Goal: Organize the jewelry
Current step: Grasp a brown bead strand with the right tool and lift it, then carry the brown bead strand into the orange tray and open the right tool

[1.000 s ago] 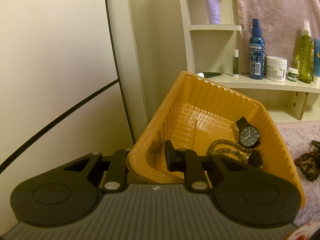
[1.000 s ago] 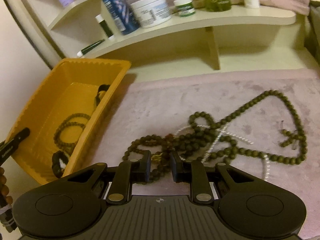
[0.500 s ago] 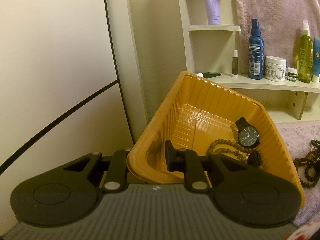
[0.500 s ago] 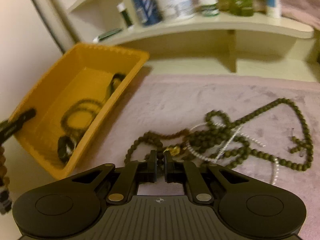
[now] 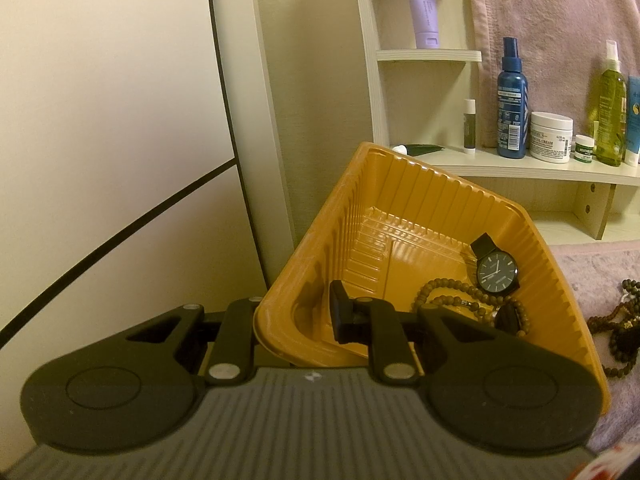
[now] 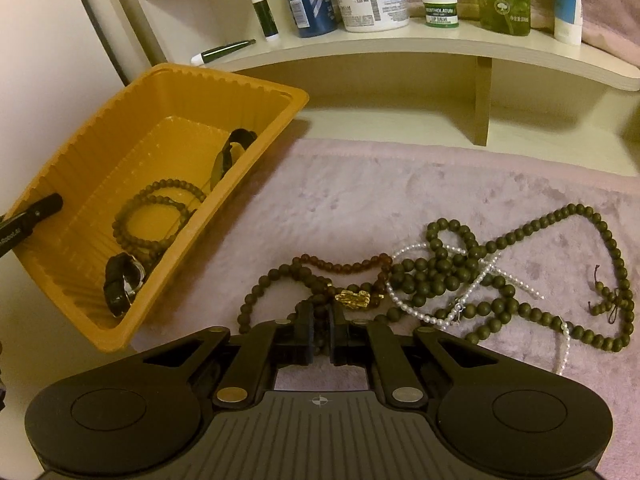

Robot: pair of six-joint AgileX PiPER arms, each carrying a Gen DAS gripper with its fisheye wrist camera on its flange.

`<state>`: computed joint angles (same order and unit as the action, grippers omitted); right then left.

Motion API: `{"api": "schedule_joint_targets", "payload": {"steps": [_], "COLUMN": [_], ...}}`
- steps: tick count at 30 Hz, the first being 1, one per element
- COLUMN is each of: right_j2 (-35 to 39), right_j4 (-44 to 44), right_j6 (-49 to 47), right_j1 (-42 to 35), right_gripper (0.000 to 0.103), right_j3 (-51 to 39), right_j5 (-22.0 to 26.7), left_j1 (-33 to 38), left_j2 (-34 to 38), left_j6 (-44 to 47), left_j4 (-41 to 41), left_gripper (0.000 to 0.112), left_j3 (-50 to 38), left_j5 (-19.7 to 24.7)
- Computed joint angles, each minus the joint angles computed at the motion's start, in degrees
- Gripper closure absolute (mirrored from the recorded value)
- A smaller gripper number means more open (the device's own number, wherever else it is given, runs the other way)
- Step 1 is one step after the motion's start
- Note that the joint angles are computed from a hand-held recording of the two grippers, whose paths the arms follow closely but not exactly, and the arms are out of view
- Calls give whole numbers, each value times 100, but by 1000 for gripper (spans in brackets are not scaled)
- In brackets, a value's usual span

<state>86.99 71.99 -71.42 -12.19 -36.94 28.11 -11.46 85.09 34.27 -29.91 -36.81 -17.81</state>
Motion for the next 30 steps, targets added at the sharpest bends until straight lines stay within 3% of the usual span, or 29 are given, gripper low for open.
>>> {"api": "schedule_joint_targets", "payload": {"steps": [9, 19, 30], "right_j2": [-430, -971, -373], "right_j4": [133, -5, 491], "right_j6": [-198, 281, 392], "right_j1": [-220, -240, 638], "right_gripper": [97, 97, 97], "right_j3": [47, -515, -1512], "right_j5": [262, 659, 903], "left_j1": [-4, 10, 118], "left_j2": [-1, 16, 87], "left_j6": [-6, -165, -510], "left_j4": [11, 152, 504], "left_gripper": [95, 95, 95], "left_j3": [2, 11, -71], "left_j5": [-3, -8, 107]}}
